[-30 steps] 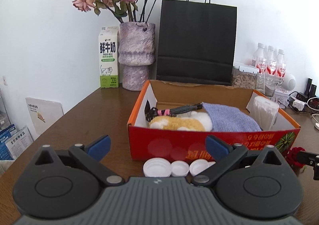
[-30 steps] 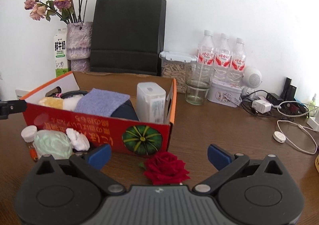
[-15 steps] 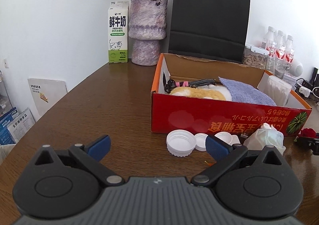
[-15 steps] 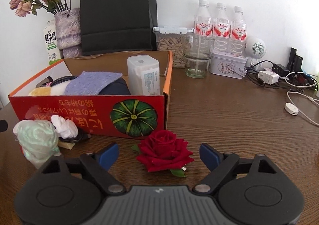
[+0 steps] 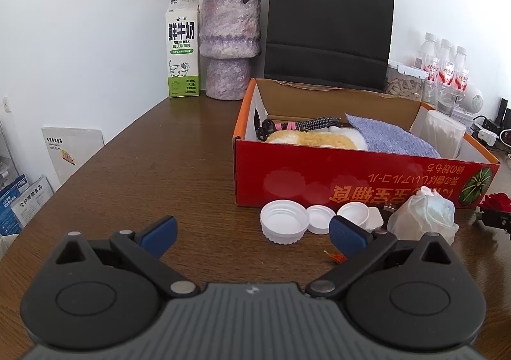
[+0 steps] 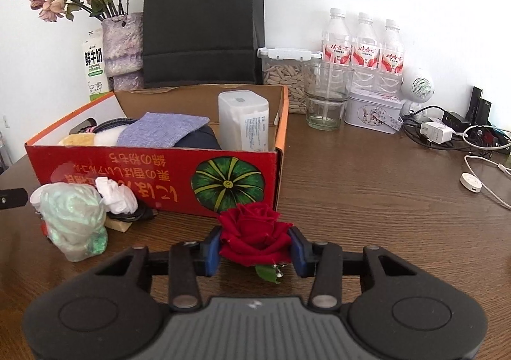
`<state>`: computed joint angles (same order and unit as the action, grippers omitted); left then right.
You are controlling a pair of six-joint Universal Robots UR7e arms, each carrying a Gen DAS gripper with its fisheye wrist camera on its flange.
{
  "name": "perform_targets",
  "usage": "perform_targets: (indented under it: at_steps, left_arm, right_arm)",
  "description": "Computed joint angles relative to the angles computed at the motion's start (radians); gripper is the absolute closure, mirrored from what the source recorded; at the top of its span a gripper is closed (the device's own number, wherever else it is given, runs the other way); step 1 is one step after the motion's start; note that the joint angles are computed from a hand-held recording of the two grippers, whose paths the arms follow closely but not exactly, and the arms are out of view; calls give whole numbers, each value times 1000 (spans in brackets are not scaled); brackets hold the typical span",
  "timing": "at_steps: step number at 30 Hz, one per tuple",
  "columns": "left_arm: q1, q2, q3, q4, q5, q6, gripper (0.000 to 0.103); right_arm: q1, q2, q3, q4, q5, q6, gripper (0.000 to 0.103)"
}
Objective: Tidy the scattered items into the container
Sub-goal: 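Grasp the red rose with the right gripper while the left grasps a white bottle cap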
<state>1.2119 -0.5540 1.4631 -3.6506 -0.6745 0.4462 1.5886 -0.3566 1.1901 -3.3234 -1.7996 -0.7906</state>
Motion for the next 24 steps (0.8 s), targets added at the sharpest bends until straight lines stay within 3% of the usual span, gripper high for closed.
perform_targets:
  at_steps: [18,24]
  left_arm:
    - [11,13,-33,40,-6,4,0]
    - [13,54,-101,51,37,85,2]
  right_arm:
    - [2,-26,60,-38,51,-1,61]
    - [3,-23,59,-29,44,-4,61]
